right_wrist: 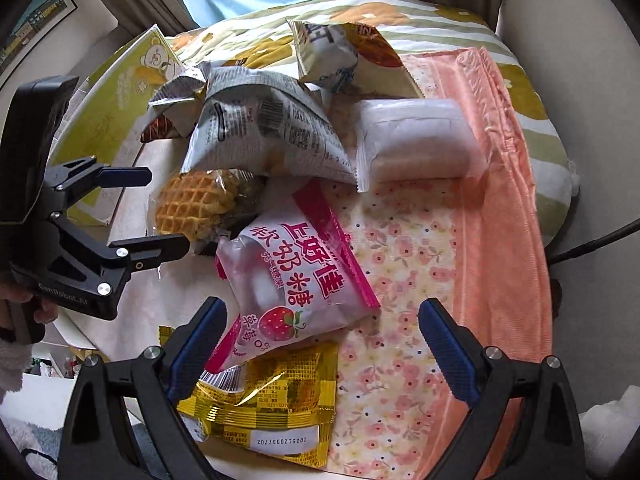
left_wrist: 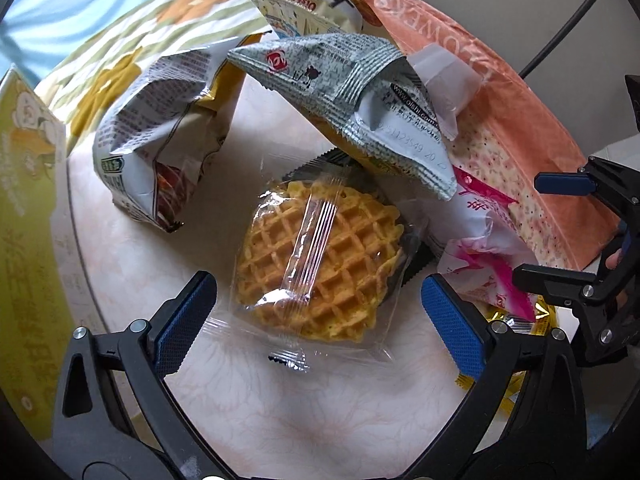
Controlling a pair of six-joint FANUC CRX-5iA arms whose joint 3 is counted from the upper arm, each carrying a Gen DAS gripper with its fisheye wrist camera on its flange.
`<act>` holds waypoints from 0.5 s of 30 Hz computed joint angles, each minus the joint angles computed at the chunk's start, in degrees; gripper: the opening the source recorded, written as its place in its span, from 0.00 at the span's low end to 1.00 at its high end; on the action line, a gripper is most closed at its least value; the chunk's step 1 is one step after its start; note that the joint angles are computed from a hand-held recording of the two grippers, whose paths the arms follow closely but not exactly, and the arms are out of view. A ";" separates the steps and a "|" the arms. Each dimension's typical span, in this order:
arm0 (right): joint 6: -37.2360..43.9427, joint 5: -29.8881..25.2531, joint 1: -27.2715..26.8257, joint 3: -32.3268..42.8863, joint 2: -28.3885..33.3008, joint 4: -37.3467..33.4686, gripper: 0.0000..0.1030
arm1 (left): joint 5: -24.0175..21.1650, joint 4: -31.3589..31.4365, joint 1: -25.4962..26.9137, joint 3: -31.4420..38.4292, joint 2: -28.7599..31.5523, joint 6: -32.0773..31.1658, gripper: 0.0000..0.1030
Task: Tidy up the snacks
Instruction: 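Grasp waffle packet with left tool while right grasps pink-white candy bag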
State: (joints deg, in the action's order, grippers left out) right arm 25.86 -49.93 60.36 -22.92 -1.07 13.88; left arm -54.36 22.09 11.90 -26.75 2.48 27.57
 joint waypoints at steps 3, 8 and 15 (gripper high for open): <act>1.64 0.86 -0.19 0.21 1.31 -0.60 0.93 | 0.02 -0.37 -0.22 0.47 1.44 -0.67 0.98; 4.30 1.49 -0.83 1.47 3.35 -1.97 0.93 | 0.10 -0.20 -0.55 1.37 3.48 -1.30 0.95; 8.53 1.65 -2.58 3.37 5.46 -4.65 0.93 | -1.00 1.71 0.29 1.81 4.60 -4.22 0.81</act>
